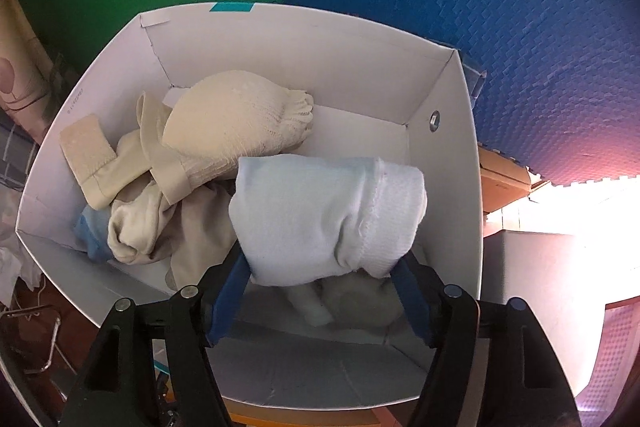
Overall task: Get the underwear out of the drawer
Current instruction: 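Lower the white garment into the white box and open the right tool, then move the open right tool back down into the drawer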
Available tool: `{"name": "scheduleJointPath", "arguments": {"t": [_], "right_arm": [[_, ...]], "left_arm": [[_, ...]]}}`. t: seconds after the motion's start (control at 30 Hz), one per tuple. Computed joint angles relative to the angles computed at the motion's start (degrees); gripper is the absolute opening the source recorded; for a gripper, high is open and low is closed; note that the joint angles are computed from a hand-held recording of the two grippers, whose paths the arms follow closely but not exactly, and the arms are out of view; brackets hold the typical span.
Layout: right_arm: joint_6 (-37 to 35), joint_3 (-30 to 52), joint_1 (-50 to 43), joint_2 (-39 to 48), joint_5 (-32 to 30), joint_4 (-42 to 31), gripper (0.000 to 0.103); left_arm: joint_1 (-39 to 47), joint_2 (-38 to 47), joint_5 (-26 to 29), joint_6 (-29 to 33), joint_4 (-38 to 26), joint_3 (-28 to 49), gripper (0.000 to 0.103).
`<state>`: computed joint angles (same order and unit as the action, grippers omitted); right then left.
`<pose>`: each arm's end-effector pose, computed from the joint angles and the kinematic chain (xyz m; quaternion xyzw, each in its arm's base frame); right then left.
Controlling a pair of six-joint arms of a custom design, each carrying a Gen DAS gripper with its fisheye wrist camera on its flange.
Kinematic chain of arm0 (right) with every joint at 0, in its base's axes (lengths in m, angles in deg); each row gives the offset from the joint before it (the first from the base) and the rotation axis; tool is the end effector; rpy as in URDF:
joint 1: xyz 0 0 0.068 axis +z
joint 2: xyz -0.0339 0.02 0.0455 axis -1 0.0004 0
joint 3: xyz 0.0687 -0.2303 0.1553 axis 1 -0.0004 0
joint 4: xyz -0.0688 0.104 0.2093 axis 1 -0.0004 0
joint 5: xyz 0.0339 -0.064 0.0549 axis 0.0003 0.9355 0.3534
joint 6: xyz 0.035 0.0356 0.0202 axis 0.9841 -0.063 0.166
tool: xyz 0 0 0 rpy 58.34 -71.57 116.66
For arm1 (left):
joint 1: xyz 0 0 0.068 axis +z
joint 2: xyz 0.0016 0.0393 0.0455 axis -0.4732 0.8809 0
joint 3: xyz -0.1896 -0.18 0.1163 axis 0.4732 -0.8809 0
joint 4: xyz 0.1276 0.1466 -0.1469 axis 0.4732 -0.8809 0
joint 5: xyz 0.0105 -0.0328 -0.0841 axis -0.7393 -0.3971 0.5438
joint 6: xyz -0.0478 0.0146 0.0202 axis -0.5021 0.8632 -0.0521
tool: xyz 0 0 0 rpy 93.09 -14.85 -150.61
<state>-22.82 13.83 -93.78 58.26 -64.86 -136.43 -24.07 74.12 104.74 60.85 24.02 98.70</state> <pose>0.2872 -0.0282 0.3658 0.3082 0.9271 -0.0853 0.1956 0.3183 0.0120 0.2262 0.3434 0.9161 -0.0910 0.1860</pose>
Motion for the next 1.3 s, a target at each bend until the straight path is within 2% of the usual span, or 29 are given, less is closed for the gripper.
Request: {"name": "scheduleJointPath", "arguments": {"t": [0.23,0.47,0.63,0.93,1.13,1.27,1.3], "right_arm": [[-0.2,0.4,-1.3,-2.3,-1.3,-0.1,0.073],[-0.4,5.8,-0.5,-3.9,-0.7,-4.4,0.074],[-0.4,6.3,1.1,-6.5,-0.8,-6.9,0.074],[2.0,-4.7,8.1,-18.0,-0.7,-8.7,0.074],[6.3,-16.4,14.0,-26.7,-0.9,-9.6,0.074],[8.4,-28.1,16.0,-30.6,-3.3,-6.4,0.072],[8.6,-31.0,16.1,-31.0,-4.2,-5.2,0.069]], "left_arm": [[-0.5,0.2,-0.9,0.1,0.0,0.1,0.061],[-0.7,0.1,-1.4,0.1,0.3,-0.1,0.061],[-0.8,0.3,-1.5,0.2,0.3,0.0,0.061],[-0.7,0.4,-1.4,0.2,-0.3,0.3,0.061],[-0.2,1.9,-0.3,0.7,-2.5,2.0,0.061],[-0.3,1.7,-0.3,1.0,-2.5,1.8,0.061],[-0.4,1.8,-0.3,1.1,-2.7,1.8,0.061]]}}
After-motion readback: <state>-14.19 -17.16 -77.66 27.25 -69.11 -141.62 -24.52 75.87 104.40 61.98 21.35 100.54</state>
